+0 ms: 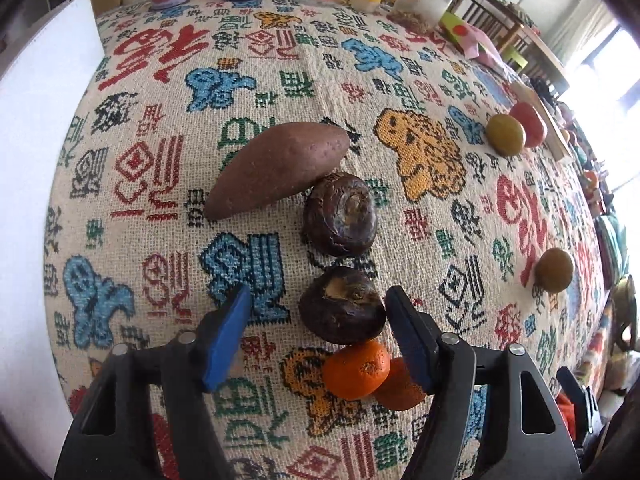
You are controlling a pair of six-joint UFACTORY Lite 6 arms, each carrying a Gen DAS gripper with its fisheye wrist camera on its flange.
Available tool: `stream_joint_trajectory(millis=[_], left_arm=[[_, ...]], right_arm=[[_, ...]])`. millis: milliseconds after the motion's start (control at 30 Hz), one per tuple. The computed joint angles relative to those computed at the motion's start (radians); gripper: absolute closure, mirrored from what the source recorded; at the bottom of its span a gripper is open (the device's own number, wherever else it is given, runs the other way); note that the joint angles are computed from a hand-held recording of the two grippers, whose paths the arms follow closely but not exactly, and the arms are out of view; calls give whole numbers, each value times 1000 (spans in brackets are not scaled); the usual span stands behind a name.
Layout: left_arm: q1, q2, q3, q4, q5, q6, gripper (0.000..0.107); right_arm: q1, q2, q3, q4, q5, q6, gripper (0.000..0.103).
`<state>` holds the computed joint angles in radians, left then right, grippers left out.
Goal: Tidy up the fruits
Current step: 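Grasp the dark round fruit with the left tool while the right tool grasps the green apple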
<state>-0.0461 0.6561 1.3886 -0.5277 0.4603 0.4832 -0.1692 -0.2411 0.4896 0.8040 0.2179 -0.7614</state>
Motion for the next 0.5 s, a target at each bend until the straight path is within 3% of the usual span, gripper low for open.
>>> stream_joint_trajectory(millis=[100,200,300,400,500], left_arm=[[-25,-2,3,9,-2,-8,62],[-17,-47,-60,-30,-56,24,63],[42,-124,-146,-177,-70,158,63],[117,-235,-255,-308,-60,310,63],[188,-342,-371,-395,-42,444,63]], right_arm=[[-17,-19,-11,40,5,-41,2],[-52,-24,-15,120,27,-121,2],[-100,-18,-12,244,76,-252,2],[-303,-38,-44,530,275,-546,2],[-499,-32,-62,664,413,-655,2]])
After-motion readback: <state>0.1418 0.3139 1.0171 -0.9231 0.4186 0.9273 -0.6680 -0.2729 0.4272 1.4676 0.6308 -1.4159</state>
